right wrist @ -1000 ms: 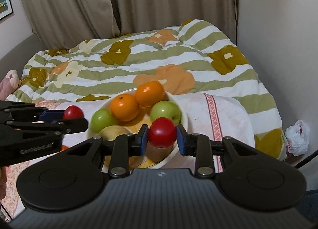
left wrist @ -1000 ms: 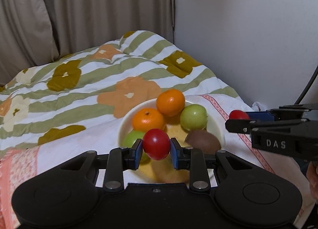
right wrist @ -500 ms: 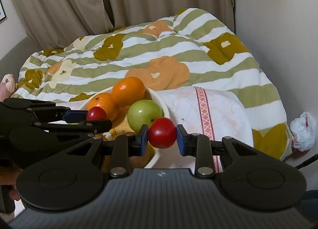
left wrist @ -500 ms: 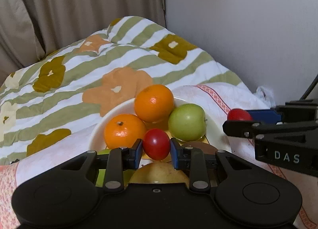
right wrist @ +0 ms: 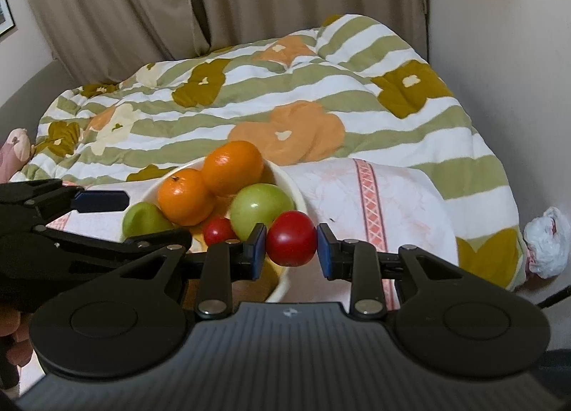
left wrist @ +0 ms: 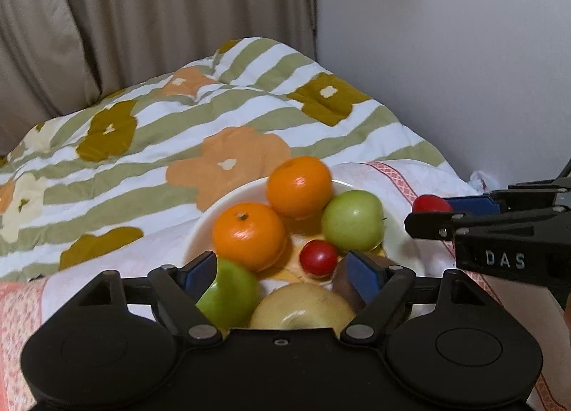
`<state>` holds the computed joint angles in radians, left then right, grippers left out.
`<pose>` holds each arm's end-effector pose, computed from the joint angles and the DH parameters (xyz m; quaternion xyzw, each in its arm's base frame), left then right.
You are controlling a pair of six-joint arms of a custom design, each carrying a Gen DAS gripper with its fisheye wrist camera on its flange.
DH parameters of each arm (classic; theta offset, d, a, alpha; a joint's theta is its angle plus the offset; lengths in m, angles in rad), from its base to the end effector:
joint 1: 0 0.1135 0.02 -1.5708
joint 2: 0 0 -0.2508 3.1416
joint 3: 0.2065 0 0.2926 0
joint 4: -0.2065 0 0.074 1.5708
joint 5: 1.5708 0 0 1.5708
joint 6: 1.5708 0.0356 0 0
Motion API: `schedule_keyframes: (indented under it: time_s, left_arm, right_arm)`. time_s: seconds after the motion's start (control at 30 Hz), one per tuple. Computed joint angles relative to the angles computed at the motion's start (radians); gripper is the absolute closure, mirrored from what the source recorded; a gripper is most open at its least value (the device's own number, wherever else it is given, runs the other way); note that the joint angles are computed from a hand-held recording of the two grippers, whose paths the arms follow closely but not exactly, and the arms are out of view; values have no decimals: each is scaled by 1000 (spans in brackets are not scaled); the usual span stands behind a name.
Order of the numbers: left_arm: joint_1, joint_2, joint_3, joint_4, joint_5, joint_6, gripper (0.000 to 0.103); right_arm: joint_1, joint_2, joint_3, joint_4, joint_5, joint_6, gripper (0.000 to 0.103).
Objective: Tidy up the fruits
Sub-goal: 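Carry both red tomatoes into the bear bowl and open both tools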
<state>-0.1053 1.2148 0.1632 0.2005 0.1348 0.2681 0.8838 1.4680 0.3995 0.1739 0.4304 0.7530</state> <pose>0.1972 -0.0257 0.0475 0.1966 0.9132 -0.0343 0.3553 0.1709 0.1849 0.0579 0.0105 0.9243 0.0989 0.3685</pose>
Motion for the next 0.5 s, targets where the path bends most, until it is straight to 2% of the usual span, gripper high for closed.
schedule_keyframes:
  time_s: [0.23,0.5]
  left_arm:
    - [177,-244,-77,-174,95,61,12]
    - [338,-386,-109,-309,156,128,8]
  right_arm:
    - [14,59,84,5,-20,-58,58]
    - [19,200,221,14,-70,-136,58]
